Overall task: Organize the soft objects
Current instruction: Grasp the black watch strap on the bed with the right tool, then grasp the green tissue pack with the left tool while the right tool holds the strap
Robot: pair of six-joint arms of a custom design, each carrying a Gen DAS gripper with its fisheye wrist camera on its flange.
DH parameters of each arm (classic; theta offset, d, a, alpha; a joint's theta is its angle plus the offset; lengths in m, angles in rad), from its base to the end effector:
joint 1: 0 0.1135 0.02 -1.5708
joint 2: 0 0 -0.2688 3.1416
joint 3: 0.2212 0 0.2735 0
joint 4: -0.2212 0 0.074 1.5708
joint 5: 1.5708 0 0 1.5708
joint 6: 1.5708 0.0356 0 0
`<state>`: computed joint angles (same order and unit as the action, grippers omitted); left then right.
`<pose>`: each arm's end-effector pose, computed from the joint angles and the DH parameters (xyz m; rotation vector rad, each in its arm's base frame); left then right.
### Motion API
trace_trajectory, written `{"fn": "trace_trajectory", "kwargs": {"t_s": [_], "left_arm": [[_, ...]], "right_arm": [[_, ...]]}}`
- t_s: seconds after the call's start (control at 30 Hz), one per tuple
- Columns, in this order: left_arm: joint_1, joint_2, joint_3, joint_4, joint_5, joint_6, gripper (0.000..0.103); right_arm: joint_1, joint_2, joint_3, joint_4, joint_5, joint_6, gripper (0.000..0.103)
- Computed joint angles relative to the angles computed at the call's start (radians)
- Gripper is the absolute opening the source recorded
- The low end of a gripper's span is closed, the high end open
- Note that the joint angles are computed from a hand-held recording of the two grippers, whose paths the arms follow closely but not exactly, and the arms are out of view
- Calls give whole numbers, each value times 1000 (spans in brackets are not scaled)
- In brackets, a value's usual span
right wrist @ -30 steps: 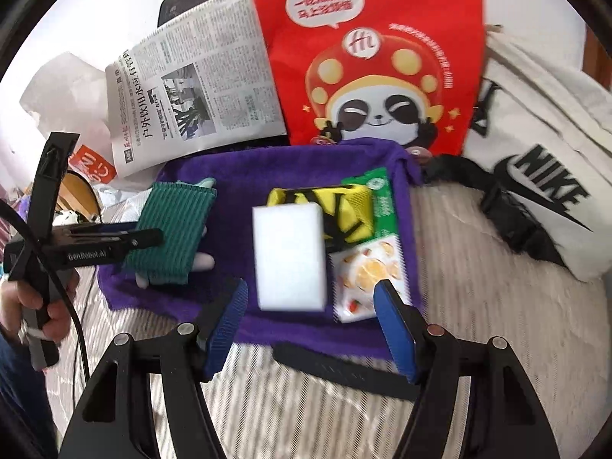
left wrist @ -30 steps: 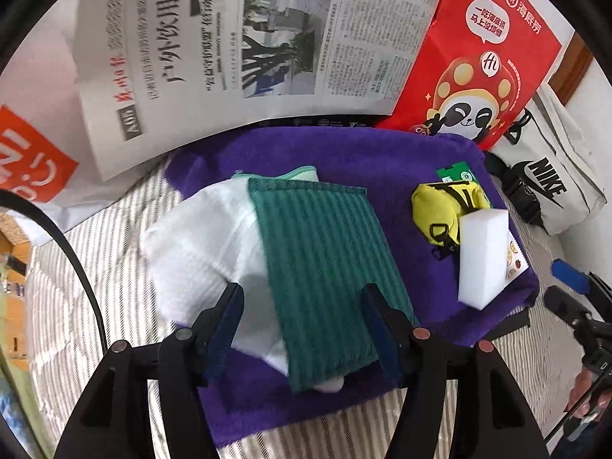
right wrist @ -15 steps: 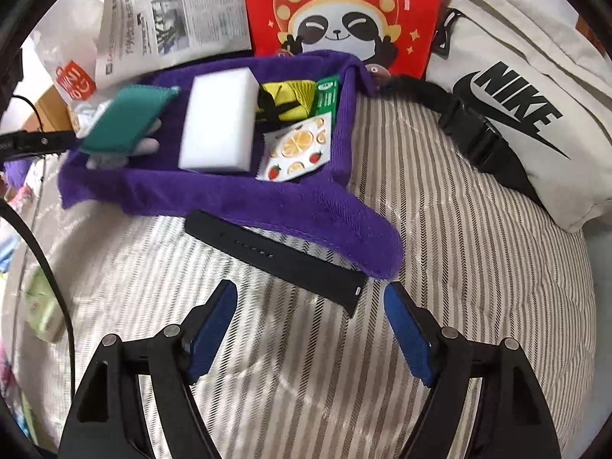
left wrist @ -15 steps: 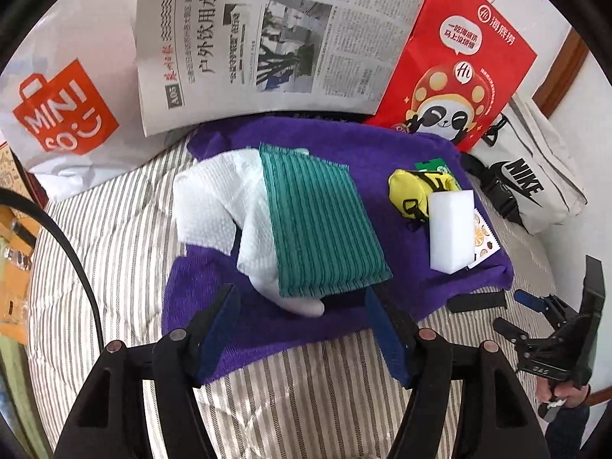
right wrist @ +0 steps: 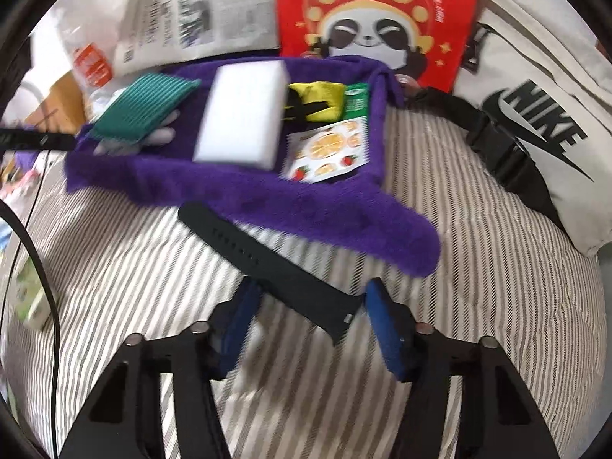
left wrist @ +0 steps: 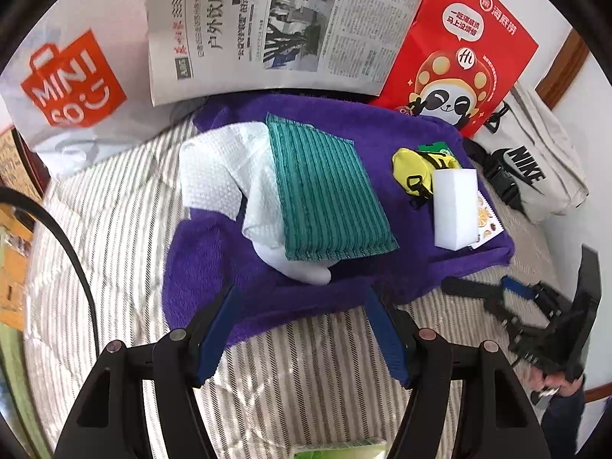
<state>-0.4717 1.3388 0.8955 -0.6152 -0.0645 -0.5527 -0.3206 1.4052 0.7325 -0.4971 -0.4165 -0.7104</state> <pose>0.2493 -0.1246 0.2194 -0.1297 2.6486 -0.2658 0.2545 -0.0693 0.1612 -0.6094 2.5142 0.2162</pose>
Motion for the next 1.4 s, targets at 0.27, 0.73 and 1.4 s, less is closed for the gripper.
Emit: {"fn": "trace_trajectory", "kwargs": {"t_s": [0.27, 0.73, 1.4], "left_arm": [[12, -31, -26, 16, 21, -4, 66], [-3, -30, -19, 7, 17, 8, 66], [2, -102, -63, -25, 11, 19, 66]], "right_arm": [[44, -86, -46, -82, 5, -89, 55], [167, -38, -19, -18, -5, -50, 30], [234, -127, -56, -107, 44, 19, 22]]}}
